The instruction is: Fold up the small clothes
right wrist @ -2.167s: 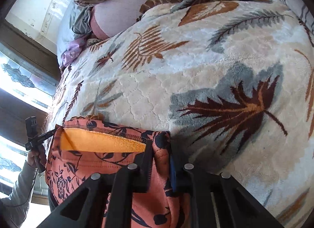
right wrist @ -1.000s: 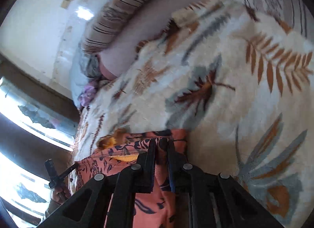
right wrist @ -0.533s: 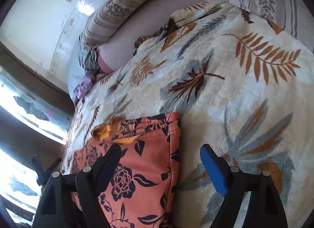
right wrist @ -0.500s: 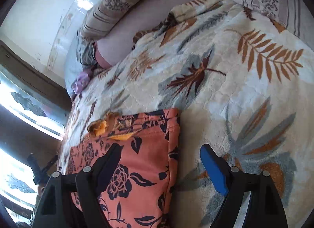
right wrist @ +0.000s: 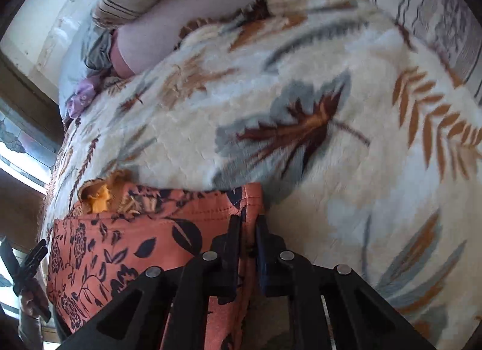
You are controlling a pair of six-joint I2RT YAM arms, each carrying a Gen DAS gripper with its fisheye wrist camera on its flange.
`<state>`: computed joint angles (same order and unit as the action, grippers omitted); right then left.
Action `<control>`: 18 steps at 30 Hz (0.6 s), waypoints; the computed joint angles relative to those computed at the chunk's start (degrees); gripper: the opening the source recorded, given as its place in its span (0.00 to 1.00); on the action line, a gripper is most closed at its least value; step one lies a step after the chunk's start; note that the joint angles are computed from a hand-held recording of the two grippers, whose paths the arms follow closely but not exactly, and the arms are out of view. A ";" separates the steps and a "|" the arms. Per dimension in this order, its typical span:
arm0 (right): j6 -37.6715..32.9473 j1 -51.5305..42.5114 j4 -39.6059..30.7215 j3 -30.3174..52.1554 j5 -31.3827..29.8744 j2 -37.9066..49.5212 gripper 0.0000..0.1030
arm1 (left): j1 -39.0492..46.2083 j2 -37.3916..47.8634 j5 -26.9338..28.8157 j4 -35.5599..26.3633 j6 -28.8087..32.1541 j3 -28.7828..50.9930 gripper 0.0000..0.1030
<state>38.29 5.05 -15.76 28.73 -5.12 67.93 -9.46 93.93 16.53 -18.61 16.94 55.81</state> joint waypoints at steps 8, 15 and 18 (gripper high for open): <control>5.94 3.49 -15.99 -1.92 5.74 -26.04 0.82 | 1.26 1.87 1.57 -3.53 -1.88 3.72 0.64; 19.06 24.53 -19.10 -1.21 16.64 -32.62 0.82 | 0.94 12.40 4.66 -10.45 -6.27 15.77 0.64; 21.92 30.74 -16.04 -1.43 18.73 -28.10 0.82 | -0.38 15.84 3.33 -12.65 -6.42 20.12 0.02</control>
